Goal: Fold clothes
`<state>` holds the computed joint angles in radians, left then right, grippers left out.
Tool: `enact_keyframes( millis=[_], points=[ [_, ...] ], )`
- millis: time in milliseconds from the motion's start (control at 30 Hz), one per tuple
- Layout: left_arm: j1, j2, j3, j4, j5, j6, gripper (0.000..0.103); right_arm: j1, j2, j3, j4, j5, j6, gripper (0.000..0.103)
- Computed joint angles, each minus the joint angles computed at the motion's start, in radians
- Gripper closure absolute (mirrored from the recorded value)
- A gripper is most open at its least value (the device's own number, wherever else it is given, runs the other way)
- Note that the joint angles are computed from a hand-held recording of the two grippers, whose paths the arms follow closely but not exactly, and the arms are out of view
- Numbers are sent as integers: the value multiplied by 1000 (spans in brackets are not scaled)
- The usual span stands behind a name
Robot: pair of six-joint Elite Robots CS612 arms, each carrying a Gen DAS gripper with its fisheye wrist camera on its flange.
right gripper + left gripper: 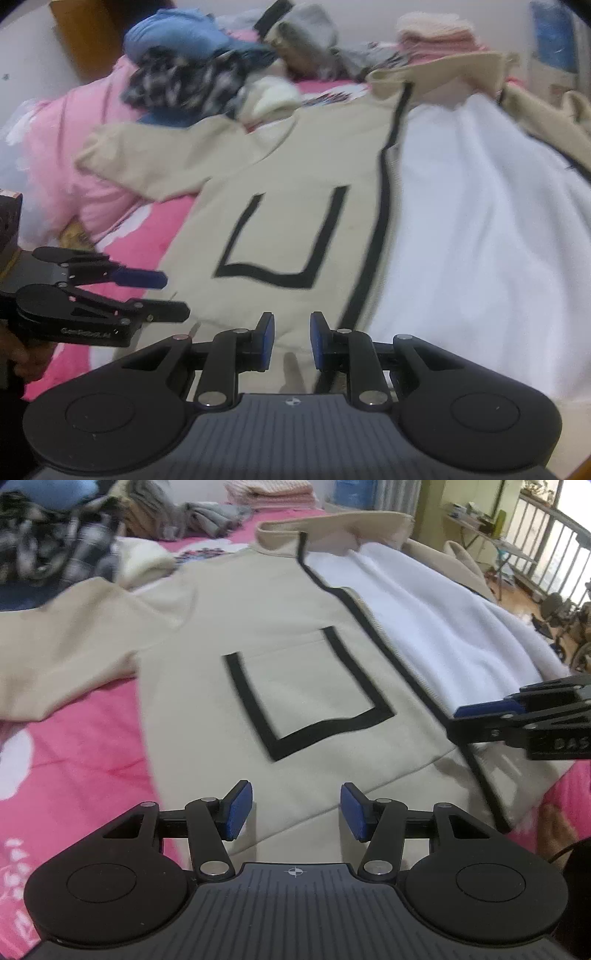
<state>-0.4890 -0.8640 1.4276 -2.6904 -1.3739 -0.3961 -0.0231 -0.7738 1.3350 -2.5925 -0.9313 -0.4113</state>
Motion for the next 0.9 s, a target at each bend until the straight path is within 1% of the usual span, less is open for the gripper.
enact_keyframes(
  millis=[33, 67, 133, 233, 267, 300, 333, 400, 433, 500, 533, 567, 667, 900],
  points=[
    [0, 10, -17, 8, -2, -11, 49, 2, 1, 1, -28, -23, 19, 81],
    [0, 19, -33, 15, -4, -22, 45, 4, 3, 2, -55, -49, 38, 80],
    [0, 39, -67, 31, -8, -43, 41, 10, 7, -1, -92, -103, 75, 80],
    [-12, 55, -87, 67, 24, -102, 38, 15, 15, -12, -107, -185, 131, 80],
    [-16, 60, -94, 80, 34, -123, 37, 18, 18, -17, -104, -214, 142, 76],
    [-18, 61, -89, 72, 43, -140, 35, 21, 21, -20, -102, -239, 146, 74],
    [-21, 62, -83, 63, 51, -158, 31, 24, 24, -22, -100, -260, 149, 71],
    [-24, 62, -80, 75, 74, -182, 24, 28, 29, -24, -100, -277, 146, 69],
    [-24, 62, -80, 81, 78, -201, 18, 32, 30, -24, -102, -286, 139, 67],
    [-23, 62, -79, 93, 86, -238, 11, 38, 31, -23, -109, -306, 124, 66],
    [-22, 62, -80, 100, 88, -253, 5, 39, 31, -22, -113, -312, 120, 65],
    [-22, 62, -80, 106, 91, -267, 3, 40, 32, -21, -115, -317, 121, 64],
    [-21, 61, -80, 118, 95, -298, 0, 42, 32, -20, -116, -325, 120, 62],
    [-28, 61, -86, 149, 119, -328, 0, 45, 31, -16, -128, -337, 123, 60]
  ],
)
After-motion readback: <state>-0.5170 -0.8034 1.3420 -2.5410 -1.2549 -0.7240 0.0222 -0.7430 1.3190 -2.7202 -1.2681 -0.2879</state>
